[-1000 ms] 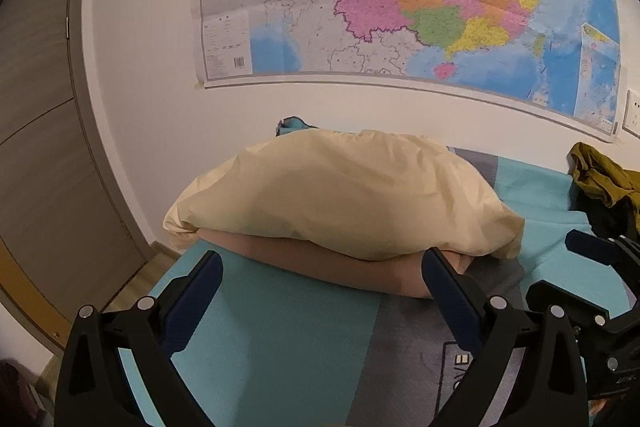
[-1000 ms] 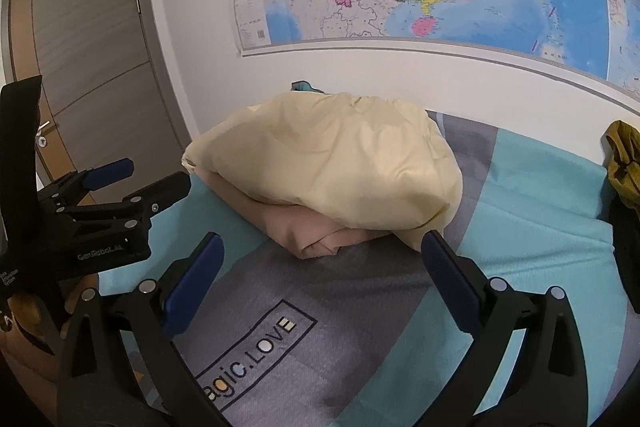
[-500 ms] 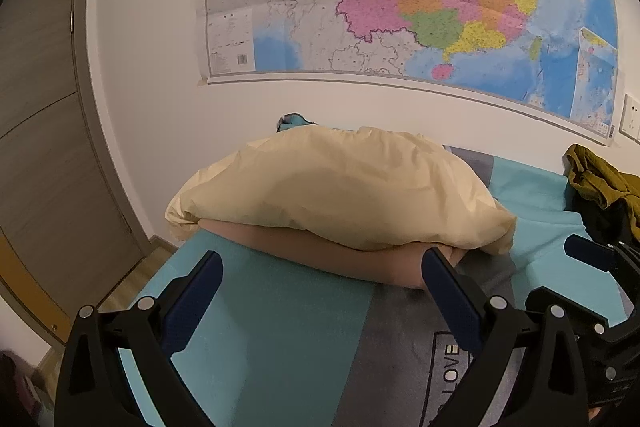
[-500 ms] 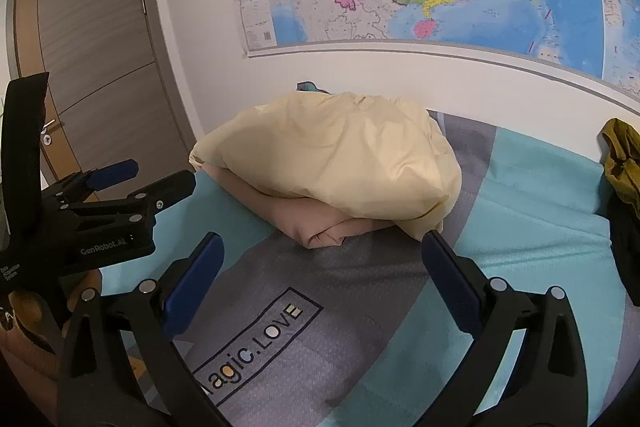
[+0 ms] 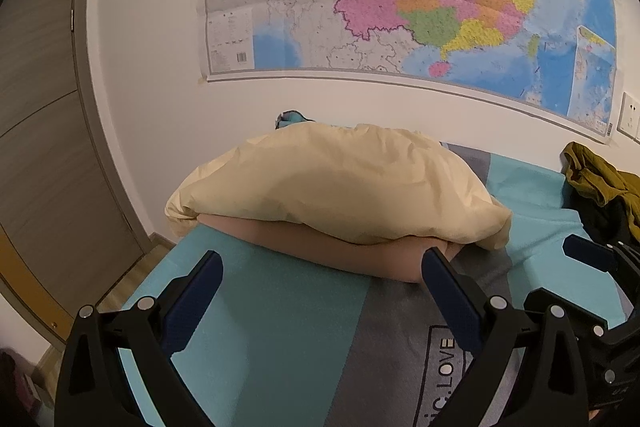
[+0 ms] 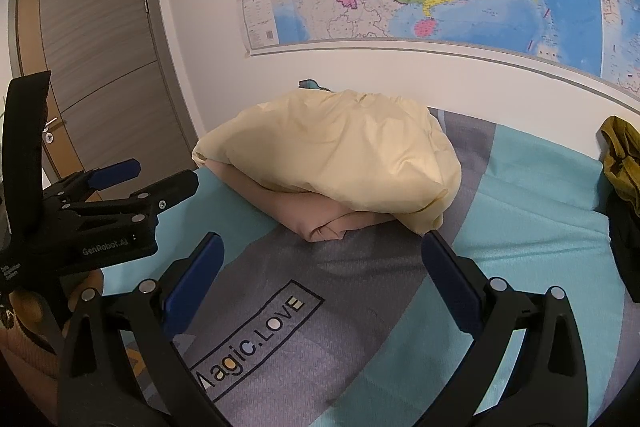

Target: Fold large clothes

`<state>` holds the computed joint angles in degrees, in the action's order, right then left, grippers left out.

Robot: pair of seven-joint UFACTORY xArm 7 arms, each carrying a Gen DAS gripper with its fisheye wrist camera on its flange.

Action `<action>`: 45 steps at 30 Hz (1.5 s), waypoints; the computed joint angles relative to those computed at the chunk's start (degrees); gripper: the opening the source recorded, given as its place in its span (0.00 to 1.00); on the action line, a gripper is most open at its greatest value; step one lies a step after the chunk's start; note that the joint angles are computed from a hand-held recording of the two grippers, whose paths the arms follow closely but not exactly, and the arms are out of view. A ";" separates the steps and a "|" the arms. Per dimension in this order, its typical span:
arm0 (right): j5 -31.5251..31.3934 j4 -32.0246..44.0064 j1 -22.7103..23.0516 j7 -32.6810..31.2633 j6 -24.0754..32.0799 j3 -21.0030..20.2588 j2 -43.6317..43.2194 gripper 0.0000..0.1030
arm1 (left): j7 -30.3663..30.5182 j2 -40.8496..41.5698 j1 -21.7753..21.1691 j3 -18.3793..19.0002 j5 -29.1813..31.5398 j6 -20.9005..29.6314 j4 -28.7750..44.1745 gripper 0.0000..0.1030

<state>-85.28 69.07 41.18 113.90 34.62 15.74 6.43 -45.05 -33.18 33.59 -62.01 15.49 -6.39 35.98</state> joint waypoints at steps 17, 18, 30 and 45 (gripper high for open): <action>0.40 -0.15 0.10 0.01 0.05 0.12 -0.10 0.95 | 0.19 0.62 -0.98 0.48 -0.08 0.23 -0.30 0.93; 0.34 -0.18 0.11 0.10 0.09 0.11 -0.15 0.95 | 0.16 0.55 -1.15 0.59 -0.09 0.31 -0.35 0.93; 0.10 -0.95 -0.12 0.92 -0.22 0.23 -0.66 0.95 | 0.22 0.95 -1.17 0.24 0.64 0.65 -0.15 0.93; -0.26 -1.28 -0.27 1.95 -0.15 0.43 -0.68 0.95 | -0.44 1.01 -0.84 -0.45 1.12 1.16 0.19 0.93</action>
<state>-85.54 67.79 40.91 115.84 34.47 16.17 5.75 -45.49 -32.17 32.75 -62.45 16.60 -5.23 36.17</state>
